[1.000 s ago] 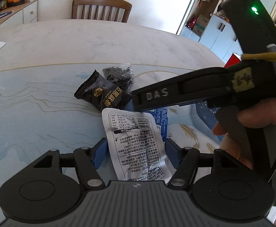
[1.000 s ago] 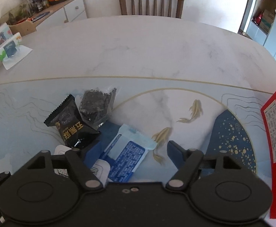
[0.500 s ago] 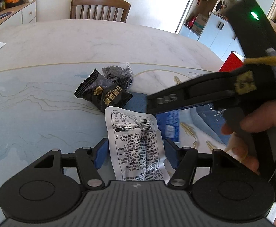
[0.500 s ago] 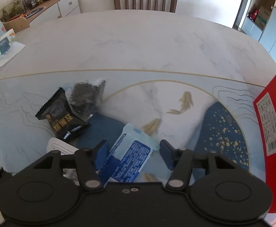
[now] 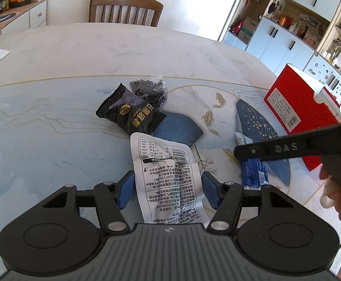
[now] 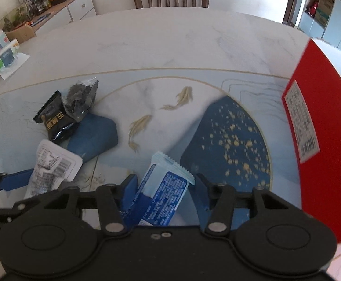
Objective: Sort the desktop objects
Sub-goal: 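Lift the wrapper and packet and carry them over the shoebox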
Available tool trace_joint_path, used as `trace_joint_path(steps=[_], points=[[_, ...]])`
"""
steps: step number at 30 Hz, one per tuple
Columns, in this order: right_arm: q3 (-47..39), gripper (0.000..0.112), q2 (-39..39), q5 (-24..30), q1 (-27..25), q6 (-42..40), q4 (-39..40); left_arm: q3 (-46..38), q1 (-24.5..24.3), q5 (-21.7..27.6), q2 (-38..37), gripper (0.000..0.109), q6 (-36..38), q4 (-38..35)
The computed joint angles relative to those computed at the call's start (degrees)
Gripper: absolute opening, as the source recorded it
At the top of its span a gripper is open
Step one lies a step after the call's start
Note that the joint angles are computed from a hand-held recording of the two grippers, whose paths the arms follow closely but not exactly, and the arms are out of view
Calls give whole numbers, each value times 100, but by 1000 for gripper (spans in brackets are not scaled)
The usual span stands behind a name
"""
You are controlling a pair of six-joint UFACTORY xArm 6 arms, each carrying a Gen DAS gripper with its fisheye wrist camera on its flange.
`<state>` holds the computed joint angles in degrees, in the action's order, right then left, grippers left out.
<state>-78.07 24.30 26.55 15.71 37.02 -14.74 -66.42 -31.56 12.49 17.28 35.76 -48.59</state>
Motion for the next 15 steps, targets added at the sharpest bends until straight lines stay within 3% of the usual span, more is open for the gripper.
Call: trace_joint_path(steps=[15], points=[[1191, 51, -996, -605, 13, 556, -668, 331, -170, -101, -381, 61, -176, 194]])
